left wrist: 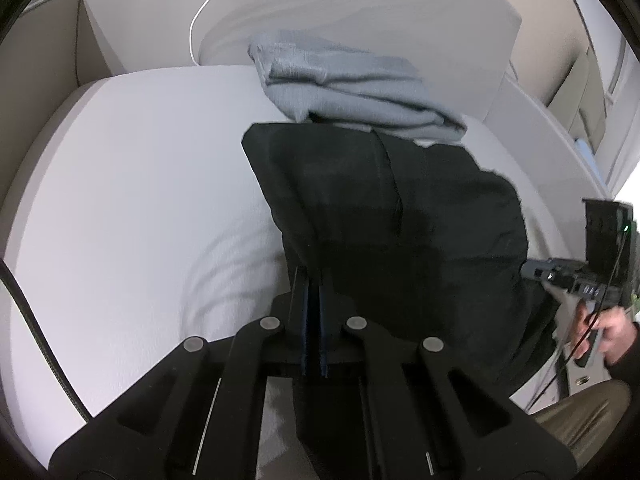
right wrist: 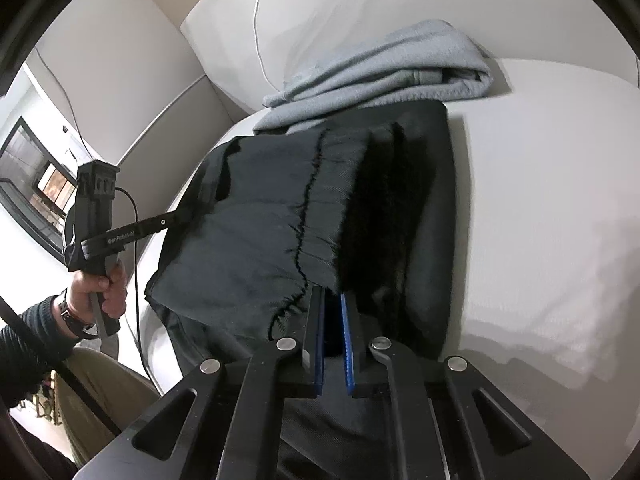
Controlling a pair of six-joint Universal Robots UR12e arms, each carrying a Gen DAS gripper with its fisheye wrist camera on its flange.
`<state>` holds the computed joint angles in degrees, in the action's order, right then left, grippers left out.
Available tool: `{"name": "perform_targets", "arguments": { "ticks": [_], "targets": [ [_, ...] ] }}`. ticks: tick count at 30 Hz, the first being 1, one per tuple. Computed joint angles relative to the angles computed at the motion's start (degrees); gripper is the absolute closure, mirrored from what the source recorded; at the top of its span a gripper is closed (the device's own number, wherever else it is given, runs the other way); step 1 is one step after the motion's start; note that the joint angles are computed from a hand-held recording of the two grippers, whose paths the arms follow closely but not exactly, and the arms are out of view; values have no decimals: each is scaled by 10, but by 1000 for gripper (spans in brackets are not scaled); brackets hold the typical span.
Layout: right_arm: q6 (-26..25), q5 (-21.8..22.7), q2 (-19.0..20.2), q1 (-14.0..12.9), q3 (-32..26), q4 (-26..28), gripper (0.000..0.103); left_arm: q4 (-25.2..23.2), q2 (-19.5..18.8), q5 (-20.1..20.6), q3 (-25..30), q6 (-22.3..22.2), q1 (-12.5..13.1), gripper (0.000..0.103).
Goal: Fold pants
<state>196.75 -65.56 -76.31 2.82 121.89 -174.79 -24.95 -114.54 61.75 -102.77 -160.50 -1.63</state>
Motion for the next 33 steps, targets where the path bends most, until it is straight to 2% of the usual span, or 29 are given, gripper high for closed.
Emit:
{"name": "perform_targets", "arguments": {
  "ticks": [2,4,6,8,10,11,12,13,14,15,16,19,22,26,28,30,33],
  "targets": [
    [6,4,5,-1,1,-6,97,8,-3,14,-1,3,-5,100],
    [2,-1,8,1,-1,-6,97,10,-5,22,-1,2,-6,93],
    [-2,-6,8,3,-2,-4,96,18,-4,33,0,-19,-6,74],
    [21,4,5,-1,-1,-8,93,30,-1,51,-1,-31,-6,68],
    [33,-5,-2,0,0,-12,90,39,3,65,-2,-34,-9,60],
    [32,-27,-9,4,-2,-15,87,44,6,69,-3,-34,-10,48],
    [34,-46,-14,9,-1,-21,77,54,10,75,-5,-35,-12,31],
    [38,-64,-18,13,-1,-28,53,64,14,80,-8,-35,-14,24],
    [43,-86,-23,18,-3,-32,40,85,20,93,-14,-35,-18,18],
    [51,-117,-29,26,-6,-34,19,100,25,104,-18,-32,-22,18],
    [56,-135,-32,31,-7,-37,13,109,30,115,-21,-30,-26,18],
    [57,-185,-41,46,-21,-19,13,113,50,131,-30,-33,-36,14],
    [62,-267,-46,74,-43,19,7,127,70,140,-41,-37,-46,1],
    [64,-391,-49,114,-69,55,0,147,100,160,-56,-36,-63,1],
    [70,-442,-48,133,-82,75,0,150,112,171,-61,-39,-72,1],
    [82,-462,-49,147,-90,87,0,151,123,190,-66,-45,-81,1],
    [109,-461,-49,162,-98,102,0,156,137,199,-78,-57,-90,1]
  ]
}}
